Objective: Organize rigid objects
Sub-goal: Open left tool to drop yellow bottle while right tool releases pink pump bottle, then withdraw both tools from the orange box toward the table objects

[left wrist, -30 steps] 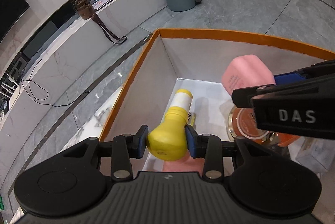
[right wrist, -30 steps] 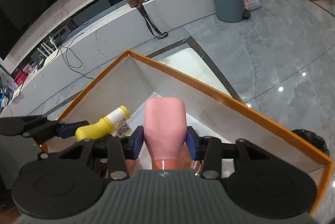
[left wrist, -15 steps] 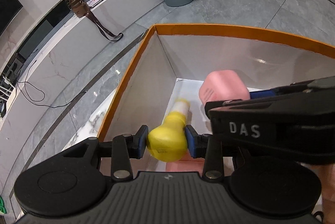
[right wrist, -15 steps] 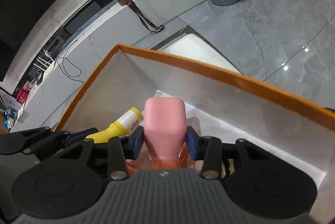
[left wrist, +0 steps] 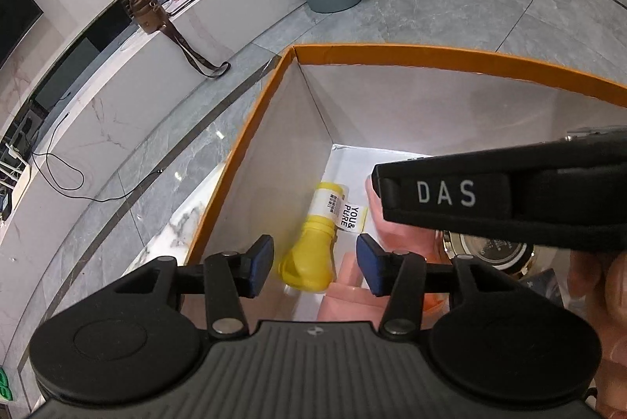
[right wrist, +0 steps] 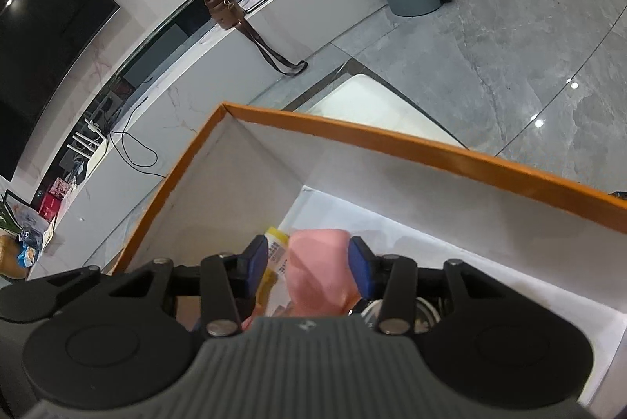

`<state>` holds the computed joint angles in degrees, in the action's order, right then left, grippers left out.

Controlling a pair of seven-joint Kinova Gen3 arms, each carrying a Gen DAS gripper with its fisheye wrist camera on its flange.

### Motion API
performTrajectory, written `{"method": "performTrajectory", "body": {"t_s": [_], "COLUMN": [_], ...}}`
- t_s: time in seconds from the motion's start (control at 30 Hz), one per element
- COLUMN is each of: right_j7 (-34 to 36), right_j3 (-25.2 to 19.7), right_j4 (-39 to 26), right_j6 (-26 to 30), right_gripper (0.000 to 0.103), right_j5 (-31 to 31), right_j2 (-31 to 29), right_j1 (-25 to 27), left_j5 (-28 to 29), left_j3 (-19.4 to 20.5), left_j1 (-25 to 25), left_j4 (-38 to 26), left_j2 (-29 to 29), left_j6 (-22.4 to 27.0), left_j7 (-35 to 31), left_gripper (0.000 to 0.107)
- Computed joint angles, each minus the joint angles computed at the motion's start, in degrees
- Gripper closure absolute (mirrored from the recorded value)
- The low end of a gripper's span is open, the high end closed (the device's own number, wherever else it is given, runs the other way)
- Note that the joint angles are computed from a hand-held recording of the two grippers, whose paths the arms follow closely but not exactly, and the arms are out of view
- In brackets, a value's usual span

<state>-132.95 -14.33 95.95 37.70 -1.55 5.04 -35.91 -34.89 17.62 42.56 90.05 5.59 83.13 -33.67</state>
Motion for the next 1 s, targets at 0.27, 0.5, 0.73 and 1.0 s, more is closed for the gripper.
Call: {"method": "performTrajectory", "body": {"t_s": [0.27,0.5,0.73,1.0], "right_j7": [0.67,-1.0,-3.09,-5.73], "right_j3": [-0.08,-0.5,-1.46,-3.99], "right_j4": [-0.66,-1.44,-2.47,-4.12], "right_j6": [1.24,2.89,4.94,7.64], "right_gripper": [0.058,0.058,0.058,0.058], "right_j5": [-0.44,2.15,5.37,10.44], "right_j2": [-0.69,-2.02,-3.81,-6.51], "right_j1": [0.27,-0.41,-0.99,-2.38], "left_j5": [-0.72,-1.78,-4.3,-6.6], "left_j3": [0.79,2.67,6.28,11.75], "left_j1": [0.83,1.25,2.8,4.73], "left_j4": [-0.49,-1.33,-2.8,-2.98], "left_j2": [-1.11,-3.54,-6.04,-9.16], "left_j6": [2.16,4.34,9.07,15.37], "left_j7": [0.85,1.78,5.19,12.74], "left_gripper": [0.049,0.049,0.049,0.043]}}
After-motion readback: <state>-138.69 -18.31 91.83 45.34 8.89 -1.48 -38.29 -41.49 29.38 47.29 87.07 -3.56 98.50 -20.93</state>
